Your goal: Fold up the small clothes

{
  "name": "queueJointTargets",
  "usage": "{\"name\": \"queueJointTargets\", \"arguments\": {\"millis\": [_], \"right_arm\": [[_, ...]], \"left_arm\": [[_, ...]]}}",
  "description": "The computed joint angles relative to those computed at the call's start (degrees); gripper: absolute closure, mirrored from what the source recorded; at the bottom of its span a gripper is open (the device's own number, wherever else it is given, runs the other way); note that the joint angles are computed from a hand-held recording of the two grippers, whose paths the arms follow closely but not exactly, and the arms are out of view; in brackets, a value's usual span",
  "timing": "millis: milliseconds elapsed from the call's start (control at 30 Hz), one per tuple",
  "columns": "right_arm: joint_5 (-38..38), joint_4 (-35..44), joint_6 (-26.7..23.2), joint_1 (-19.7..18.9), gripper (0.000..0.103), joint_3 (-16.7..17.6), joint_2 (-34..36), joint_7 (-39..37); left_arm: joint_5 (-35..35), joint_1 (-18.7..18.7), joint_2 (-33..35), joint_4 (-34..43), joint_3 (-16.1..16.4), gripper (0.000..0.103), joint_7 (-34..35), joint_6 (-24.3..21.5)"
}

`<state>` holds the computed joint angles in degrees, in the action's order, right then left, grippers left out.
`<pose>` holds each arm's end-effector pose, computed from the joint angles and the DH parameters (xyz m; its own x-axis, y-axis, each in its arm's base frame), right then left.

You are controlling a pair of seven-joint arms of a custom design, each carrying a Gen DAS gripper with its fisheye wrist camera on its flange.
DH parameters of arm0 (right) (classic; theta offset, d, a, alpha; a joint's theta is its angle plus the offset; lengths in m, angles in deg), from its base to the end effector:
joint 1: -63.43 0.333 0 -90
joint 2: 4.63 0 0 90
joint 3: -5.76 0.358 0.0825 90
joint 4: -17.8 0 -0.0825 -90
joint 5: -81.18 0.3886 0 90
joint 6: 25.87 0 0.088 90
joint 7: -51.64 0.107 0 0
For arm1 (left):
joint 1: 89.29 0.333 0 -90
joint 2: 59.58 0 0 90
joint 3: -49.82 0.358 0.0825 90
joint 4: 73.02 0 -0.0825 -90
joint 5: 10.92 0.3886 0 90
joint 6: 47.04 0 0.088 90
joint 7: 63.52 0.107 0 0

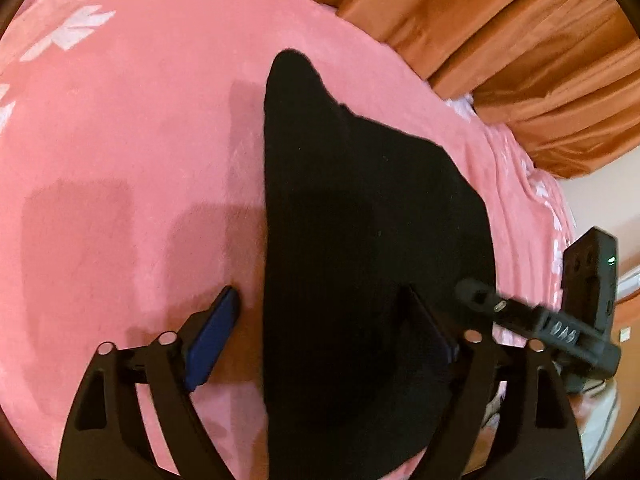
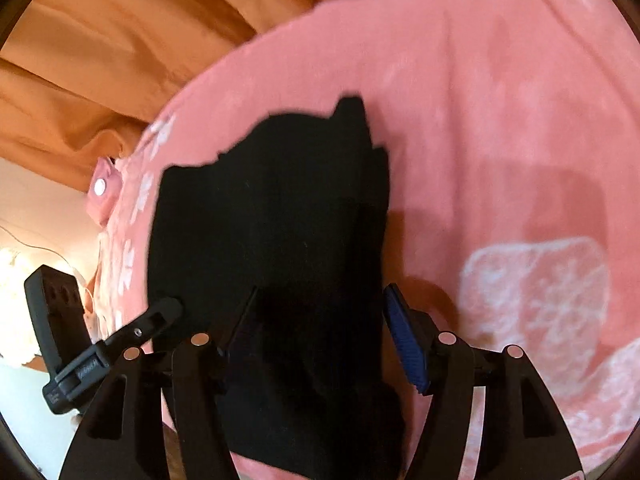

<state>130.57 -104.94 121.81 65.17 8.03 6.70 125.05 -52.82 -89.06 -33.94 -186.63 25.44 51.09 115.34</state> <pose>0.5938 0.0278 0.3692 -0.2308 -0.8209 -0.5224 -0.9132 0.3681 -0.1749 0.6235 -0.2158 0.3243 -0.1939 -0.8624 0.4676 -0.9290 0.0082 -0.3700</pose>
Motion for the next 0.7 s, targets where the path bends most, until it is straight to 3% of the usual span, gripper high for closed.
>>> {"name": "queueJointTargets", "arguments": {"millis": [33, 100, 133, 200, 333, 433, 567, 700], "right_arm": [[-0.2, -0.4, 1.8, 0.5, 0.055, 0.3, -0.2, -0.7], [0.1, -0.7, 2.2, 0.8, 0.08, 0.8, -1.3, -2.6], [-1.0, -1.0, 3.7, 1.5, 0.085, 0.7, -1.9, -2.3], [-0.7, -2.3, 6.7, 2.4, 0.087, 1.2, -4.7, -4.3], [4.1, -2.6, 10.2, 4.2, 0.087, 0.7, -10.9, -9.4], [11.7, -0.3, 11.3, 6.4, 0.087, -1.0, -15.5, -16.0], [15.9, 5.8, 9.9, 9.3, 0.087, -2.8, -16.2, -20.7], [9.6, 11.6, 10.8, 10.2, 0.084, -1.3, -9.4, -16.7]], "left_arm": [[1.0, -0.6, 0.1, 0.2, 0.3, 0.027, 0.1, 0.4], [1.1, -0.2, 0.4, 0.5, -0.8, 0.05, 2.2, 0.7], [2.1, -0.9, 0.2, 0.6, -0.2, 0.065, 1.8, 1.0], [0.9, 0.9, -0.6, 1.1, -2.0, 0.074, 4.1, -0.7], [-8.8, 5.8, -6.4, 1.6, -6.0, 0.077, 15.5, -5.0], [-15.8, 7.9, -12.3, 2.4, -6.6, 0.076, 23.7, -7.1], [-20.1, 8.8, -19.2, 4.2, -3.7, 0.072, 29.8, -8.5], [-14.3, 6.1, -16.1, 7.1, 1.0, 0.068, 26.2, -5.1]]}}
